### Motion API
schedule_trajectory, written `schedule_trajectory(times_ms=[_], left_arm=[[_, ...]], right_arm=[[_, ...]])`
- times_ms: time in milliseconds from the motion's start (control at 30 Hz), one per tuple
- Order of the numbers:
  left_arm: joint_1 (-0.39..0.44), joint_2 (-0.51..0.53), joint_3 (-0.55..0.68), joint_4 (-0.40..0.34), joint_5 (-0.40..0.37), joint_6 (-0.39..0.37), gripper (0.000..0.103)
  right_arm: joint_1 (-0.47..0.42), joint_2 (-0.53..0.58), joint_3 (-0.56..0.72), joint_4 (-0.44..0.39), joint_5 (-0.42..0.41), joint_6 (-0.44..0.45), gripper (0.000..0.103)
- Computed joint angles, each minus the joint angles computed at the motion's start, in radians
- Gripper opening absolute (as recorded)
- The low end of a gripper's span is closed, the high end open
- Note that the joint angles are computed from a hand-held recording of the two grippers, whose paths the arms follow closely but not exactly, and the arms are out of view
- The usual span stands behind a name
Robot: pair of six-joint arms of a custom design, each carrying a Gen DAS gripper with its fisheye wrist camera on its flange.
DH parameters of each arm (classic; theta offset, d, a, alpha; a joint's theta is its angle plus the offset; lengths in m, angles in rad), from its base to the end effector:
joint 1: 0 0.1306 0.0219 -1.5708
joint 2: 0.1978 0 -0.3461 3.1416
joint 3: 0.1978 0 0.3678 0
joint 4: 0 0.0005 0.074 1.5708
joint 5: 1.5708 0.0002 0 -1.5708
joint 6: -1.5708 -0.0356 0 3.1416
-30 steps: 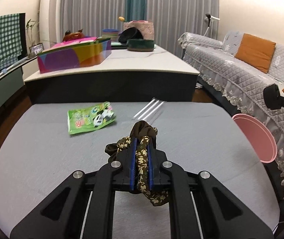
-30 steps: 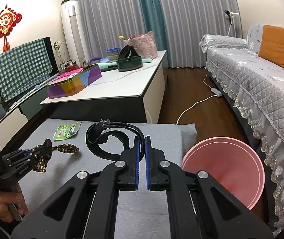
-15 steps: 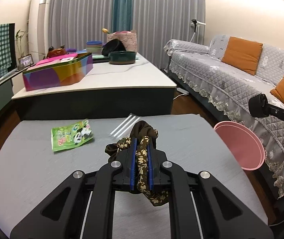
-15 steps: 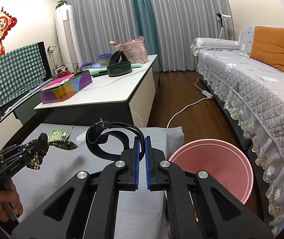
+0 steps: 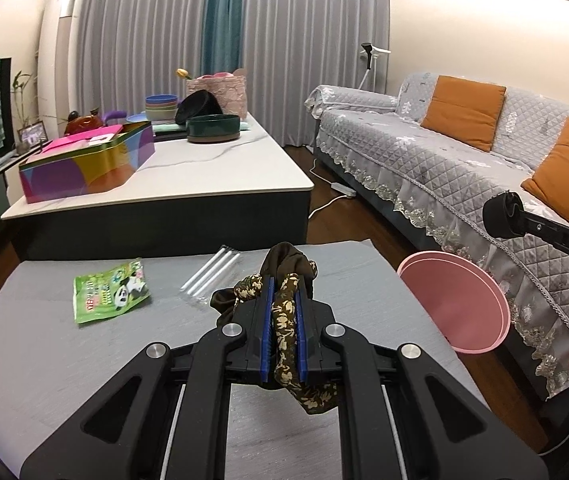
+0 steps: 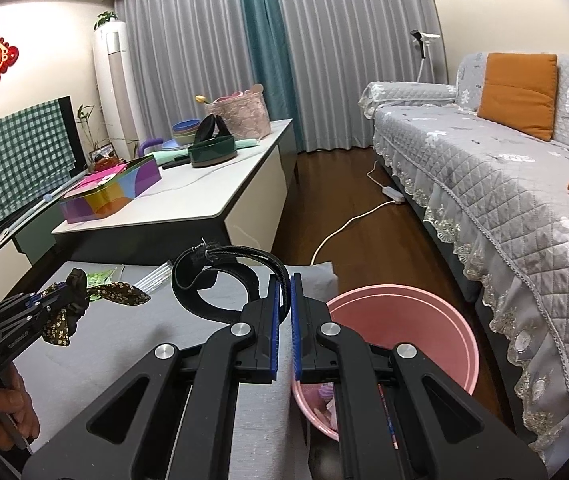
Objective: Collect trash
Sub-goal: 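Lift the cloth and headband in both tools and carry them over the pink bin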
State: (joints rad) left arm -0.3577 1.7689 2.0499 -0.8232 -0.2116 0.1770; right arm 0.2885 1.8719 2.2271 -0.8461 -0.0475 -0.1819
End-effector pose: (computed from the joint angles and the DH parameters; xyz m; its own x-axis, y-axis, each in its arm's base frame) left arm 0.5662 -0.2042 0.4956 -0.5064 0.0055 -0.8623 0.0860 0.9953 -0.0441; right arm 0.6025 0.1801 0.5106 -0.5032 0.0392 -0.8633 -0.2372 0.9543 0.1815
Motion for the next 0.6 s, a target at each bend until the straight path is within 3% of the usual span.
schedule_trajectory(times_ms=[300,600], left_arm=[[-0.014,0.038,0.060,-0.022,0.004,0.006,0.010],[-0.026,0.121,0.202,-0.086,0.013,0.008,0.010]], right_arm=[[-0.023,-0.008,-0.004,0.013,0.011,-0.017,0.006],[-0.049,0.003,0.017,0.016,0.033,-0.030,0.006]])
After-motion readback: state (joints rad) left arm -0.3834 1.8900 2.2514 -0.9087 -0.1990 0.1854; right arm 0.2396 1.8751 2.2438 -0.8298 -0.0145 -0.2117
